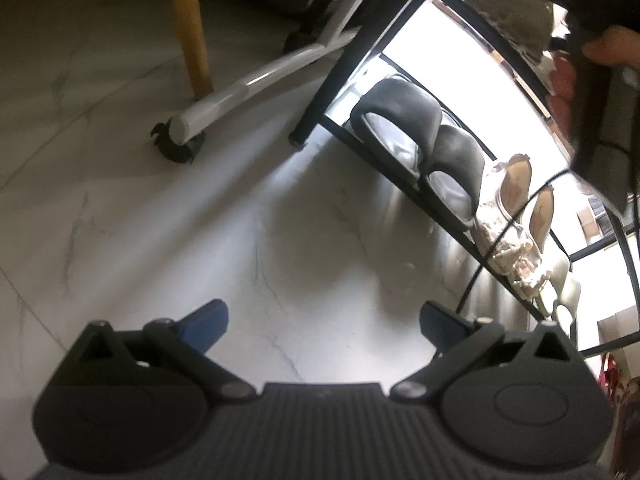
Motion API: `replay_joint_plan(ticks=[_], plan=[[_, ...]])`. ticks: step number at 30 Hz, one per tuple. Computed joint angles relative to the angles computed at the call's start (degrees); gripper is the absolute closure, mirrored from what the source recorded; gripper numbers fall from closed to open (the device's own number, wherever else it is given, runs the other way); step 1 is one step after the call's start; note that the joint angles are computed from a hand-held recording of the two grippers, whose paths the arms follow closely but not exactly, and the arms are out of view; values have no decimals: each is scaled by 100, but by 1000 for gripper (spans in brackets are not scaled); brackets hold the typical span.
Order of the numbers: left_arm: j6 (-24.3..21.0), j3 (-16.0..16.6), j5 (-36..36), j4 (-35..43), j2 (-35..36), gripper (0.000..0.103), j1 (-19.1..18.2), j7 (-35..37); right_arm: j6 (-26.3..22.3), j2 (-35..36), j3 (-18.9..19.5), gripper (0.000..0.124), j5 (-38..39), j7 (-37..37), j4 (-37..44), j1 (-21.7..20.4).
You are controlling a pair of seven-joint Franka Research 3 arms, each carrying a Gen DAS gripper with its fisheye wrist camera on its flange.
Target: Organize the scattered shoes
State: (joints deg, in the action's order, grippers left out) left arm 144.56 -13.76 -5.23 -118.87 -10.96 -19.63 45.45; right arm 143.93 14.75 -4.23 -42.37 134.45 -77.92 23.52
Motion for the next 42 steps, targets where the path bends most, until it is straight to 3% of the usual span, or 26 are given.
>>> replay_joint_plan(ticks=[10, 15, 20, 24, 28, 32, 35, 39, 42], plan=[[17, 2, -9, -9, 5, 1, -3, 37, 16, -57, -19, 37, -51, -107, -67, 0], [-66, 9, -16, 12, 42, 1, 11, -7, -320, -33, 197, 23, 697, -967, 101, -123], [-61, -6, 45, -11, 5, 1, 28, -77, 759, -1132, 237, 21, 432, -310, -1216, -246], [-84, -6, 43, 5, 10, 1, 10, -39, 1036, -1903, 411, 21, -351, 418, -1941, -626], [-119, -21, 104, 1, 2, 1, 13, -77, 453, -2164, 584, 21, -360, 280, -2020, -1004], [-190, -33, 161, 34, 36, 1, 20, -119, -687, -1880, 767, 21, 220, -514, -1548, -1239], [-243, -38, 188, 56, 62, 1, 25, -154, -748, -1699, 729, 21, 658, -792, -1387, -1294], [-308, -32, 160, 77, 86, 1, 20, -144, -1318, -1363, 692, 22, 1114, -925, -930, -1208], [-308, -20, 107, 68, 84, 1, 20, -126, -1107, -1284, 596, 34, 1337, -865, -922, -1182]])
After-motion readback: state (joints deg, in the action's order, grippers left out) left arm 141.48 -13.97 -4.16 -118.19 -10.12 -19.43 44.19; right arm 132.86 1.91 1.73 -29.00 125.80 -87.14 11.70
